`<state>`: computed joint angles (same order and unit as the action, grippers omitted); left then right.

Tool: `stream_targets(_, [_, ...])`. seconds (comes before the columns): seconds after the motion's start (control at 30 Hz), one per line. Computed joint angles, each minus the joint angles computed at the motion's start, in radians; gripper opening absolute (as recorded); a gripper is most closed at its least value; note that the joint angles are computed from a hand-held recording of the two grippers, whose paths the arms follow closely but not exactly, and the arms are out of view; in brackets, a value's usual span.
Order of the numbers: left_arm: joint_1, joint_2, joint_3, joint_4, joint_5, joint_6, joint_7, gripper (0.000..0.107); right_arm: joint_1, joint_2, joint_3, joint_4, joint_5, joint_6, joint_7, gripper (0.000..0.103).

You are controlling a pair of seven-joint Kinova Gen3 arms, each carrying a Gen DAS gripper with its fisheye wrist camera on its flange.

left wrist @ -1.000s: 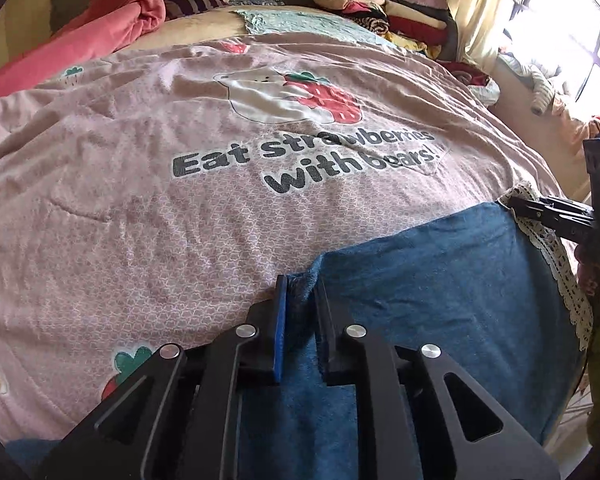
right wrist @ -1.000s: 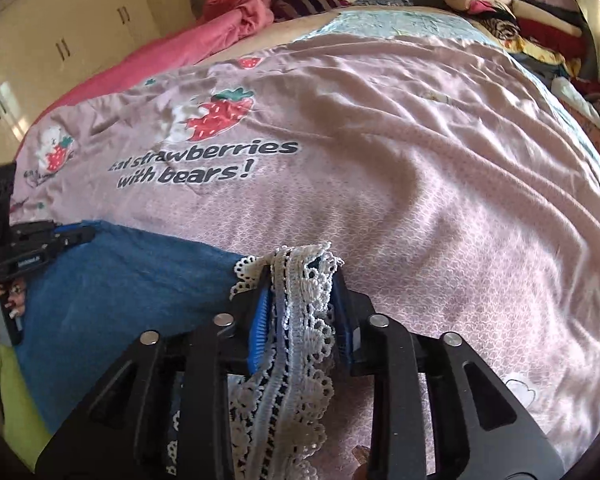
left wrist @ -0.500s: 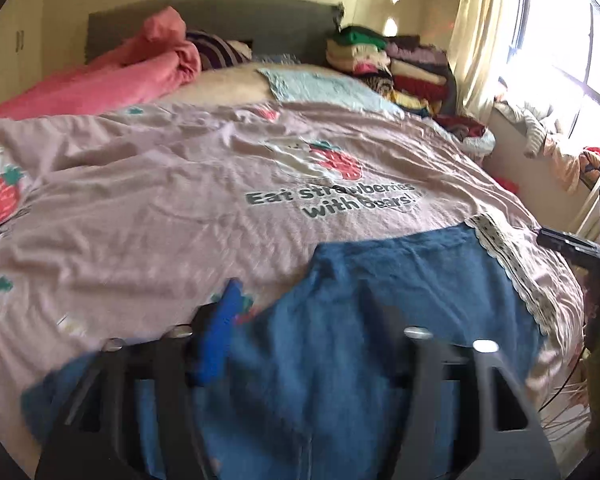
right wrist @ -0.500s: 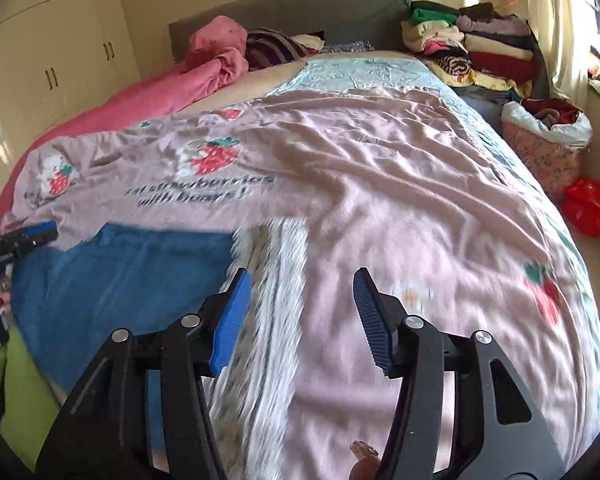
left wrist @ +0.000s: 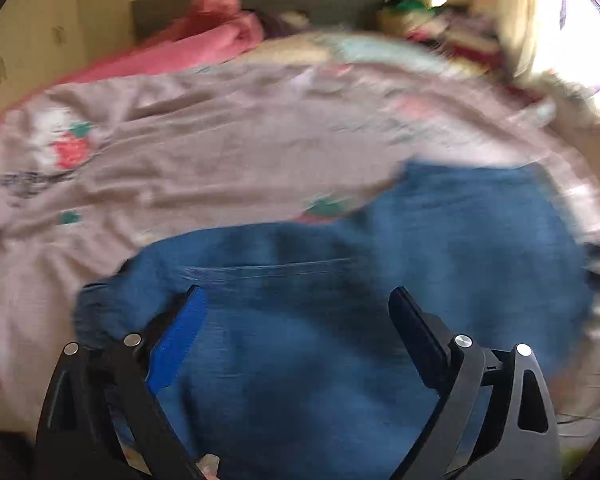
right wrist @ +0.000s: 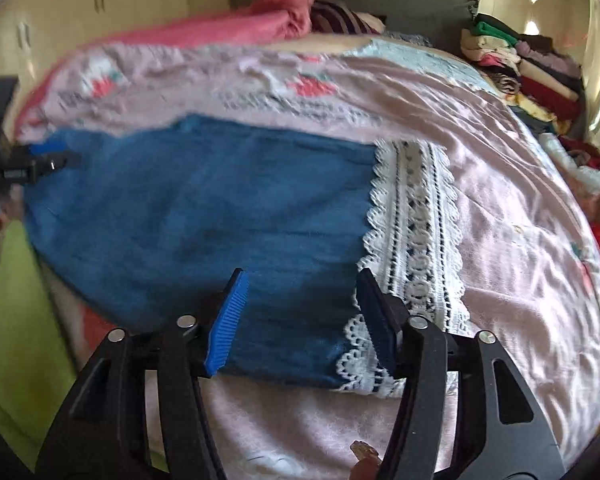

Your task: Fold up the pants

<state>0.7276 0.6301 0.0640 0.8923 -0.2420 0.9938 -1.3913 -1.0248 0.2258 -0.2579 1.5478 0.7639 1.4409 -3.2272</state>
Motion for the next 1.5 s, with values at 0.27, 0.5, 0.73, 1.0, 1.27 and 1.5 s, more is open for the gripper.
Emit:
stream_targets(0.27, [-0.093,-0.023,0.048,0.067,0.116,-0.05,-0.047,0.092,0.038,-0.05,-0.024,0.093,-0.046,-0.046,-0.118,0.05])
stream_targets(0.5, [-0.102,-0.054,0.061,0.079,0.155,-0.052,-0.043,0.098,0.035,-0.064,-0.035,0.101,-0.03,-0.052,-0.161,0.051])
stream_targets(0.73, [-0.112,-0.121,0.117,0.125,0.216,-0.09,-0.125,0.098,-0.026,-0.049,-0.066,0.038,0.072,-0.001,-0.138,0.056])
stream_targets(1.0, [0.023,-0.052,0.099,0.041,0.142,0.069,-0.202,0.099,-0.036,-0.008,-0.031,-0.003,0.029,-0.05,-0.074,0.057])
stream_targets(1.27, [0.034,-0.013,0.09,0.022,0.146,0.122,-0.226,0.099,-0.003,-0.028,-0.016,0.071,-0.05,-0.162,-0.123,0.059])
stream_targets(1.5, [-0.026,-0.07,0.127,0.083,0.235,0.059,-0.256,0.099,-0.027,-0.066,-0.049,0.08,0.017,-0.13,-0.189,0.063])
